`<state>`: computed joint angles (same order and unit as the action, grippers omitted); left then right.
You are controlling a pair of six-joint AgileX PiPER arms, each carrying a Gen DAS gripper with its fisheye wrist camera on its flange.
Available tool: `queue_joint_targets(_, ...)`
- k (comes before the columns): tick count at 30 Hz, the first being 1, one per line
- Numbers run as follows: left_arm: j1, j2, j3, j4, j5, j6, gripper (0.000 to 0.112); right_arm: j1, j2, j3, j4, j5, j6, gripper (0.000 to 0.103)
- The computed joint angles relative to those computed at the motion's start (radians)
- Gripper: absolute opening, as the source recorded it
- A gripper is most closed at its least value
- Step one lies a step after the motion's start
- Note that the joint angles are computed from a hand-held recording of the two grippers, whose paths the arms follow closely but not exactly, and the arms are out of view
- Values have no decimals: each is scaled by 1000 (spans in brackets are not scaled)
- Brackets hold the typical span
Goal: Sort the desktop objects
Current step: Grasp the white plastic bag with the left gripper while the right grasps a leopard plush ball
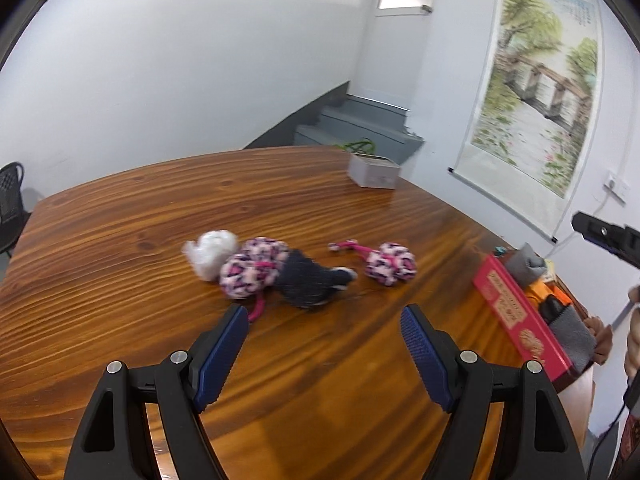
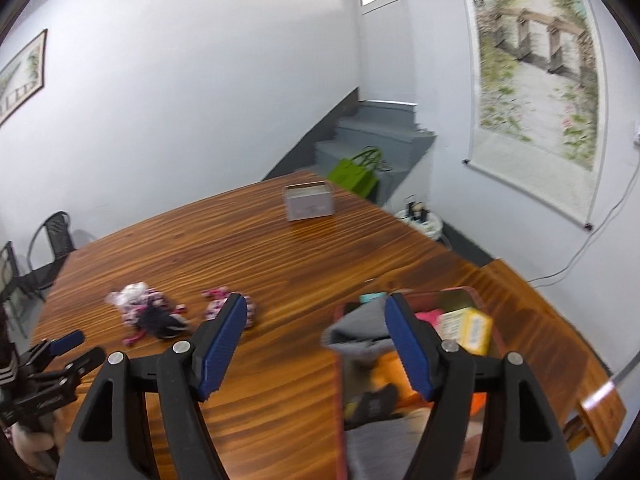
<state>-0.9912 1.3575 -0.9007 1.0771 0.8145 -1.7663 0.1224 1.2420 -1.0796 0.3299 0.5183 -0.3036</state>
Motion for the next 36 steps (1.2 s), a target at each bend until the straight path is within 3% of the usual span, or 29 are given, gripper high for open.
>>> queue_joint_targets(8, 140, -67, 108, -23, -80, 61, 80, 218, 71, 57, -202, -101, 283, 76)
queue_joint_targets(12, 266, -85, 136, -47, -188, 135, 80, 311, 129, 67, -443, -144, 579, 76)
queue_joint_targets(15, 368, -82, 141, -75, -268, 193, 80, 337, 171, 68, -522, -161, 709, 75)
queue_joint_targets(21, 544, 2, 91, -166, -416, 359, 80, 376, 213, 97, -804, -218, 1062, 76)
queue_joint_targets(27, 647, 129, 7, -274, -515, 515, 80, 386, 240, 114, -990, -252, 1260, 76)
queue_joint_targets(36, 718, 282, -123, -576, -554, 878, 80, 385, 264, 127, -1068, -276, 1341, 76)
